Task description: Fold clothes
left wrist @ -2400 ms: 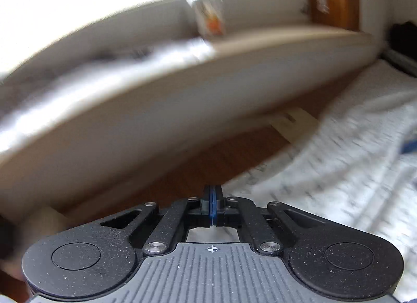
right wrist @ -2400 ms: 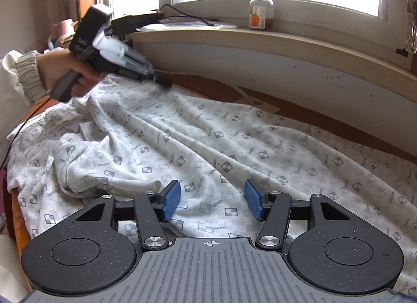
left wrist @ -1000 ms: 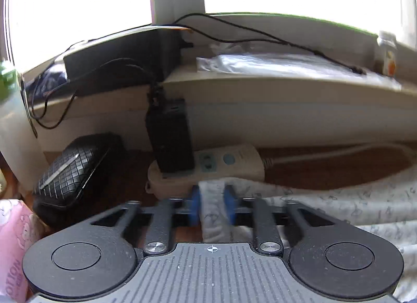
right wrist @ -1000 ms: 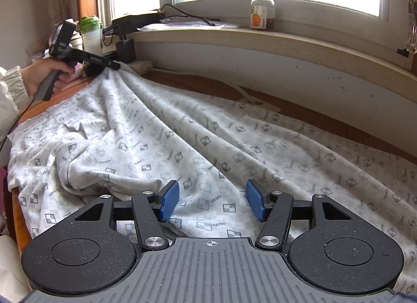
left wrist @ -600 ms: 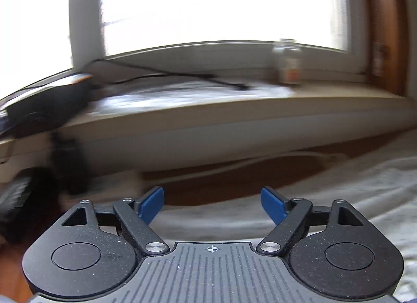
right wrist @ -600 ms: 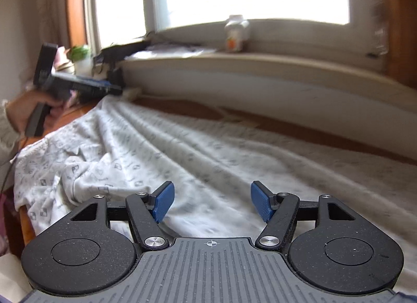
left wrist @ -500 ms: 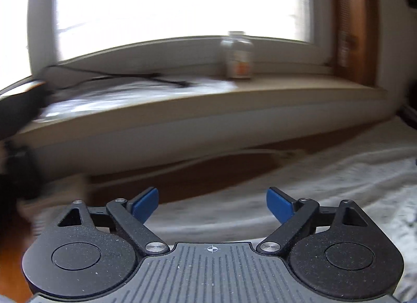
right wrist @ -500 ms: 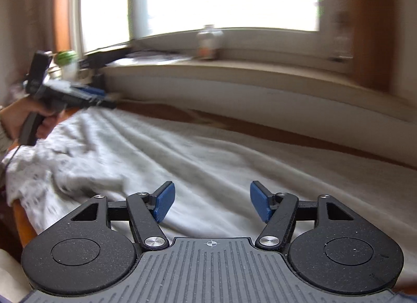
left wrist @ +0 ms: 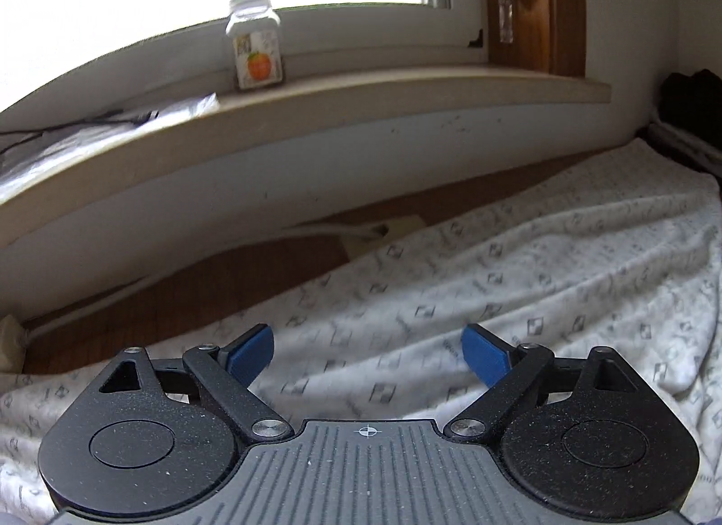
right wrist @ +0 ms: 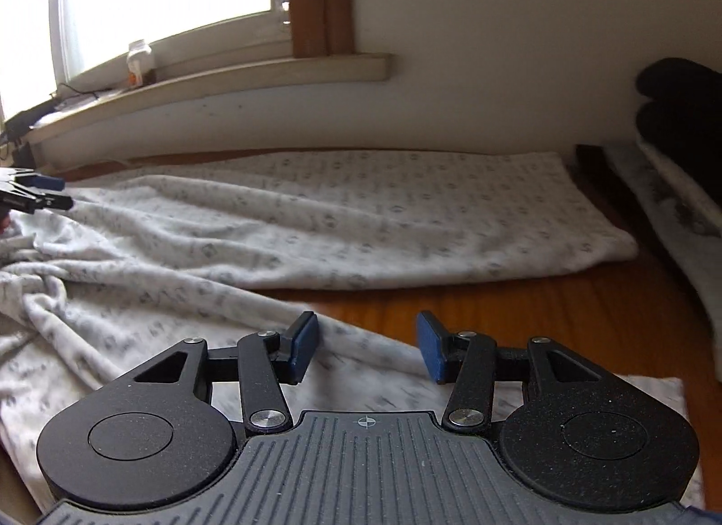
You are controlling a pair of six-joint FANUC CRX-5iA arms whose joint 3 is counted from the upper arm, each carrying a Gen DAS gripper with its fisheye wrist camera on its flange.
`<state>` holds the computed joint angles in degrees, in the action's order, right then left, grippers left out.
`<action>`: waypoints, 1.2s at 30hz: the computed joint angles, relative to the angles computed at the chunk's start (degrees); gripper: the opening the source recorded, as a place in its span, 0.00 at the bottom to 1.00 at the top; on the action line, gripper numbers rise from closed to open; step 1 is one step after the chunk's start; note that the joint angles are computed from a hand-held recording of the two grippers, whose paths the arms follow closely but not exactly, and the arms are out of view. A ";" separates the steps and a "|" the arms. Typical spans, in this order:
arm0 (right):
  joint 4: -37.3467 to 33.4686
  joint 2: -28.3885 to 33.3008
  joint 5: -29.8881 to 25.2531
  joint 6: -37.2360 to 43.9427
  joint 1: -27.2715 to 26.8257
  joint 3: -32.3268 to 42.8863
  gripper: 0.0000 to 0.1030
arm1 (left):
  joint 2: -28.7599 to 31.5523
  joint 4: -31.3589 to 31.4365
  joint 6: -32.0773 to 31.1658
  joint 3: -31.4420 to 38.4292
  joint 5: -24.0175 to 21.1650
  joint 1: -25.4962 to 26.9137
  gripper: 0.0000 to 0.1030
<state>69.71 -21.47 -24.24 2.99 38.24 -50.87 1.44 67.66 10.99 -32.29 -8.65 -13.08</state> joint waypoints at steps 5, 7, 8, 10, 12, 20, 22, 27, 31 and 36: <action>3.34 -5.16 -1.99 -2.99 0.00 -4.61 0.47 | -0.87 -11.90 10.52 1.01 -3.68 3.62 0.92; 5.56 -6.60 -1.99 -5.43 -0.89 -6.10 0.47 | -1.48 -10.44 8.65 0.08 -1.90 2.70 0.92; 6.58 -6.86 -1.73 -6.36 -1.39 -6.51 0.47 | -1.79 -9.16 7.19 -0.48 -0.83 2.08 0.92; 7.25 -7.22 -2.20 -7.42 -1.49 -6.89 0.47 | -2.83 -9.40 7.37 -0.78 -0.67 1.46 0.92; 6.06 -7.76 -5.23 -7.45 0.32 -6.74 0.48 | -4.31 -3.80 2.74 -2.04 0.01 -0.55 0.92; 2.03 -13.76 -14.72 -8.12 5.15 -9.10 0.53 | -7.64 1.53 -4.20 -2.49 -7.00 -6.91 0.65; 0.60 -15.07 -16.87 -8.32 6.28 -9.73 0.53 | -7.19 0.61 -4.02 -1.71 -9.85 -8.10 0.54; -0.46 -17.92 -20.17 -9.16 7.50 -11.29 0.53 | -5.07 -3.51 -2.88 0.57 -18.36 -8.91 0.30; 1.01 -18.02 -17.39 -9.99 4.02 -11.95 0.53 | -3.13 -10.57 2.07 2.74 -18.72 -9.11 0.30; 2.77 -15.90 -13.58 -10.53 -0.15 -11.48 0.53 | -2.58 -14.32 5.11 3.78 -21.35 -7.84 0.32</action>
<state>72.48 -37.37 -37.82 -7.54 38.08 -62.34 -1.14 53.35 16.10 -28.50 -30.00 -20.92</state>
